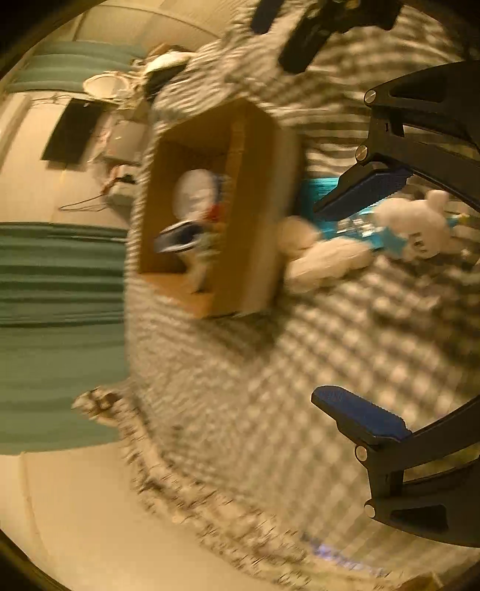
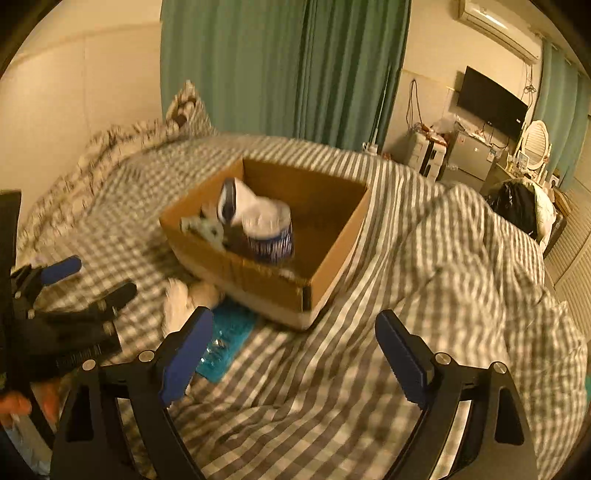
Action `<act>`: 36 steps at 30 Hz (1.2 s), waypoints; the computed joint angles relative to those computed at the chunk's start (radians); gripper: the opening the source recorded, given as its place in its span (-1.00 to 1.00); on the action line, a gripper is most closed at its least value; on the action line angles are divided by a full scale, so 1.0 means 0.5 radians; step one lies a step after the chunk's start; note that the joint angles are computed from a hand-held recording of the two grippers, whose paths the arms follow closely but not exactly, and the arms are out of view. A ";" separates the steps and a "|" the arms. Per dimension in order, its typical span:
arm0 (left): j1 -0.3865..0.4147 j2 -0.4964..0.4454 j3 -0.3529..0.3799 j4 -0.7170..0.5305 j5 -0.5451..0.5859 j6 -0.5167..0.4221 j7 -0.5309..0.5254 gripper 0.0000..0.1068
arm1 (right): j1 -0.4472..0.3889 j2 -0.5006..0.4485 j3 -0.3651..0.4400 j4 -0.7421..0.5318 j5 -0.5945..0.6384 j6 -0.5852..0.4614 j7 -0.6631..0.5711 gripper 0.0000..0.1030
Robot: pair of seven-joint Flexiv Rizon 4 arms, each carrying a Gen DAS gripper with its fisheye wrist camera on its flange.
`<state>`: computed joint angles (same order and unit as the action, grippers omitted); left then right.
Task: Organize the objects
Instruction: 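Grasp the white plush toy with left tool while right tool grasps the lace cloth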
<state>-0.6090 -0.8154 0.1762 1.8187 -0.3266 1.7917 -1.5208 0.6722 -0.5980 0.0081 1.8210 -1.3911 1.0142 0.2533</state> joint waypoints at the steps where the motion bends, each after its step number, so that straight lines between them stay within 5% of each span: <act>1: 0.013 -0.017 -0.030 0.003 0.007 -0.023 0.003 0.75 | -0.008 -0.031 0.005 -0.013 0.027 0.013 -0.016 0.73; 7: -0.066 -0.103 0.003 -0.019 0.096 -0.048 0.046 0.75 | -0.027 -0.082 -0.028 -0.008 0.063 0.123 0.025 0.73; 10: 0.012 -0.110 -0.109 -0.036 0.168 -0.102 0.123 0.74 | -0.021 -0.087 -0.040 -0.009 0.080 0.135 0.030 0.73; 14: 0.164 -0.114 -0.293 -0.058 0.260 -0.258 0.211 -0.01 | -0.009 -0.087 -0.051 -0.002 0.078 0.141 0.048 0.73; 21: 0.452 0.023 -0.540 0.035 0.319 -0.146 0.192 -0.02 | 0.005 -0.088 -0.051 -0.022 0.081 0.150 0.056 0.73; 28: 0.358 0.034 -0.200 -0.146 0.250 -0.096 0.193 -0.02 | 0.058 -0.310 -0.035 -0.317 0.345 0.271 -0.241 0.73; 34: 0.446 -0.057 -0.195 -0.255 0.250 -0.136 0.249 -0.02 | 0.095 -0.629 0.039 -0.723 0.811 0.228 -0.691 0.73; 36: 0.543 -0.057 -0.303 -0.237 0.265 -0.138 0.270 -0.02 | 0.100 -0.735 0.064 -0.869 0.941 0.182 -0.833 0.72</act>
<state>-0.3374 -0.8439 0.0250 1.7001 -0.1941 1.7227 -1.3858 0.7224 -0.9653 0.0401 1.3865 -0.9207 1.1052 -0.1631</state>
